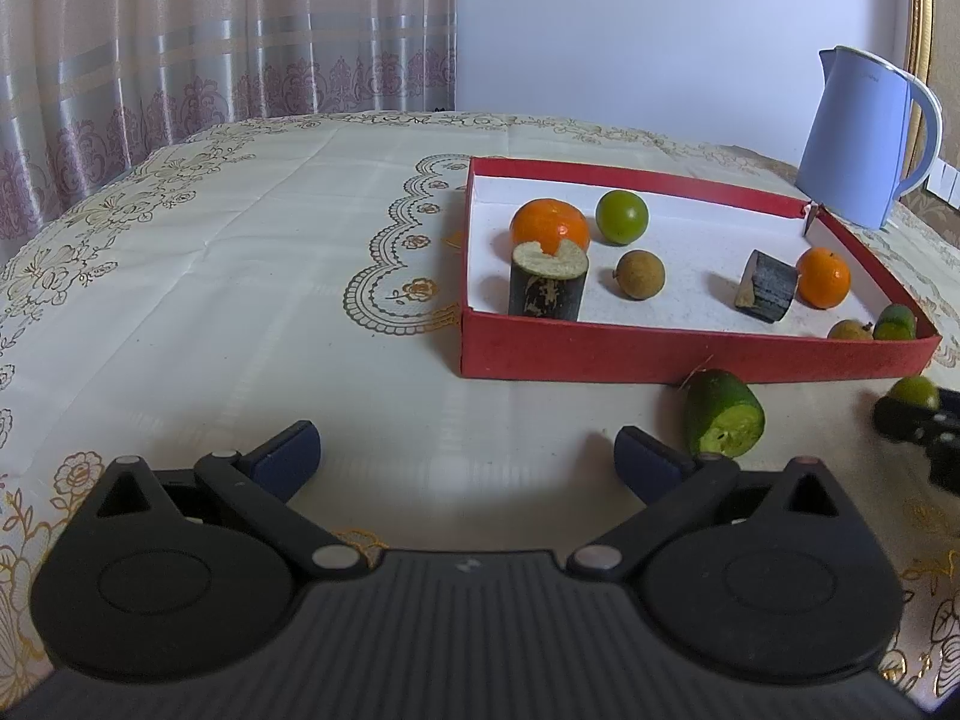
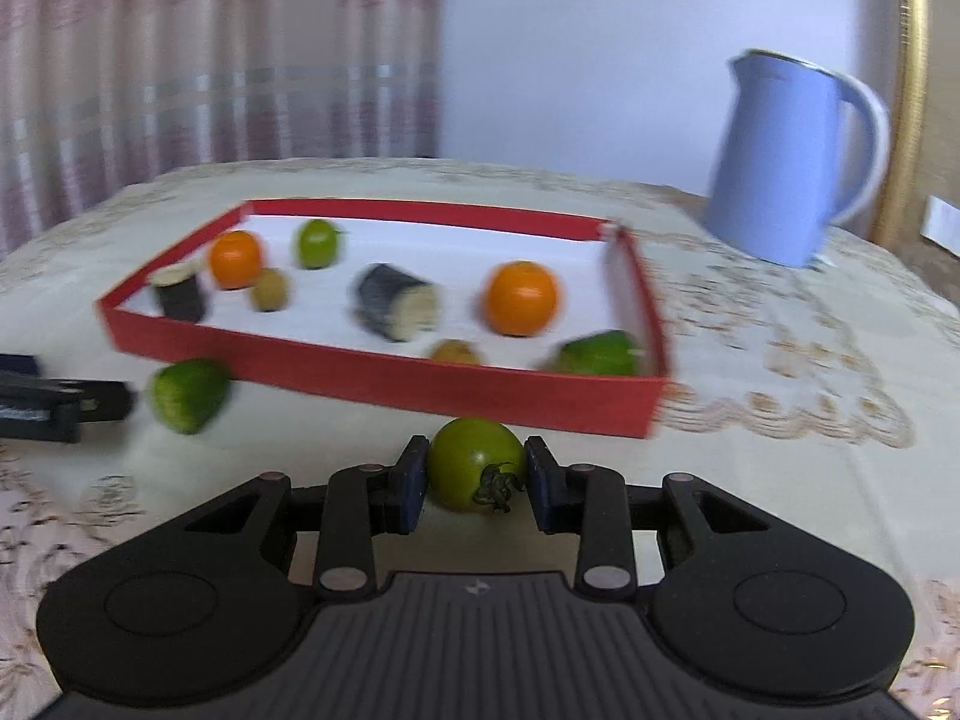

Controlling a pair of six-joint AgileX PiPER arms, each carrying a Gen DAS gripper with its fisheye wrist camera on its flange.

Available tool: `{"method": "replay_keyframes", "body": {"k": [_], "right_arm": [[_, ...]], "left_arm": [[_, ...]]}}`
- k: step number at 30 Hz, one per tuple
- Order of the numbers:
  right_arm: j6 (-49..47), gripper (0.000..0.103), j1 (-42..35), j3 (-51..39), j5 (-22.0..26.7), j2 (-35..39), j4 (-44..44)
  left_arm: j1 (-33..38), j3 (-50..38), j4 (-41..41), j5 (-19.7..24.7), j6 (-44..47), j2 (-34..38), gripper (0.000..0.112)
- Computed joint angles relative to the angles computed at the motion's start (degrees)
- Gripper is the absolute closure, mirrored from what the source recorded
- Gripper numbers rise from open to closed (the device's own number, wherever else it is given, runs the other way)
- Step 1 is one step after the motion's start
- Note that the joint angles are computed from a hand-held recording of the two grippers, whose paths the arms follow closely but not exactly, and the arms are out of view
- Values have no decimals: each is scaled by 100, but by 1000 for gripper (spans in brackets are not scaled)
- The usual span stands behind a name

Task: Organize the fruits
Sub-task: 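Carry the green tomato into the tray and open the right gripper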

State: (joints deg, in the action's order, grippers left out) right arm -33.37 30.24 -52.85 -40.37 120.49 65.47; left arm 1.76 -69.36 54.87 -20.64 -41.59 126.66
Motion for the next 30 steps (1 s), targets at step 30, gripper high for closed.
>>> {"method": "replay_keyframes", "body": {"k": [30], "right_arm": [[662, 69, -274, 226, 185, -97, -474]], "left_arm": [[-686, 64, -241, 36, 262, -51, 9]]}}
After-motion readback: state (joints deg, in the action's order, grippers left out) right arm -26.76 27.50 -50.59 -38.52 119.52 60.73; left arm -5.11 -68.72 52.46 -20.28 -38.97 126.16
